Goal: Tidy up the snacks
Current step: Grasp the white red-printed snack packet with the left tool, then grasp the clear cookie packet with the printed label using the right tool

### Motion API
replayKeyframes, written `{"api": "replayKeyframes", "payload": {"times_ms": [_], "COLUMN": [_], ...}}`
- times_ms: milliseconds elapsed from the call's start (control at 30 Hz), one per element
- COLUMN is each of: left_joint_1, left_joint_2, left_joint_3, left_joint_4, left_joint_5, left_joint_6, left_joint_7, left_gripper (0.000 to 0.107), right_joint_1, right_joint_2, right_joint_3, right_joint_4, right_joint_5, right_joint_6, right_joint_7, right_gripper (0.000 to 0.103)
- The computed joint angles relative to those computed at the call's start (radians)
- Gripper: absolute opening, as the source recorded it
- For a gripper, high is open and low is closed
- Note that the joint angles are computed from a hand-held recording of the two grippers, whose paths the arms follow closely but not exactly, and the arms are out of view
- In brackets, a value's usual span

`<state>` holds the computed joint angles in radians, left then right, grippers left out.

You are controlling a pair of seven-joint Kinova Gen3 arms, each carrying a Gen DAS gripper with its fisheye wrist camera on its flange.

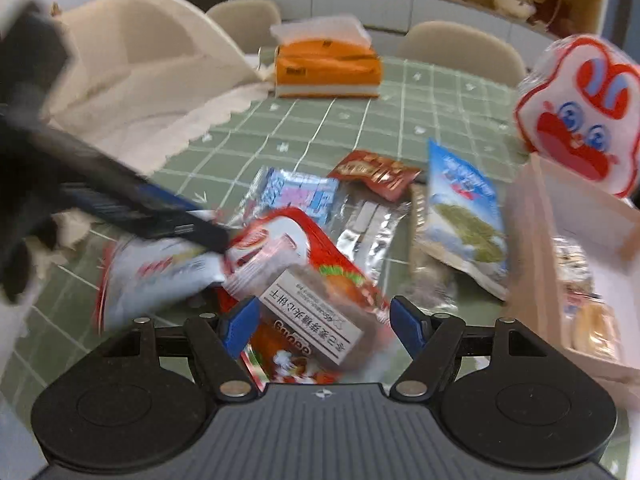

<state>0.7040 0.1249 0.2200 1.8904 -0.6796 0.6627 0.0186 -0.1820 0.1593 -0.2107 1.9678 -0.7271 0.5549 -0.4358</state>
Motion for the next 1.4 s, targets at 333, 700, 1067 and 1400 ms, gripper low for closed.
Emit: {"api": "replayKeyframes", "payload": {"times_ms": [333, 700, 1067, 1400], "left_joint_1": [0.066, 0.194, 0.244, 0.312], "left_joint_2": [-0.001, 0.021, 0.159, 0.162], "left_joint_3": [0.051, 0.014, 0.157, 0.026], "left_joint_4": [-0.016, -0.087, -0.256, -0.25], "left_joint_5": [-0.025, -0.008, -0.034, -0.019], "left_joint_6": [0.097, 0.111, 0.414, 0.362], "left_joint_7": [0.044, -0.121, -0.479, -0.405], "left_gripper": [0.059, 0.059, 0.061, 0.078], "right_joint_1": [0.063, 0.058, -0.104, -0.154], "right_joint_2": [-0.091, -0.32, -0.396, -0.414], "right_joint_3": [0.102, 0.165, 0.203, 0.16], "right_joint_4": [0.058, 0.312, 0.462, 0.575], "right_joint_5": [0.007, 0.152, 0.222, 0.305], "right_joint_6": [0.152, -0.092, -0.319, -0.532], "right_joint_7": [-0.215, -0.463, -0.583, -0.764], "right_gripper": [0.037, 0.056, 0.076, 0.091]}}
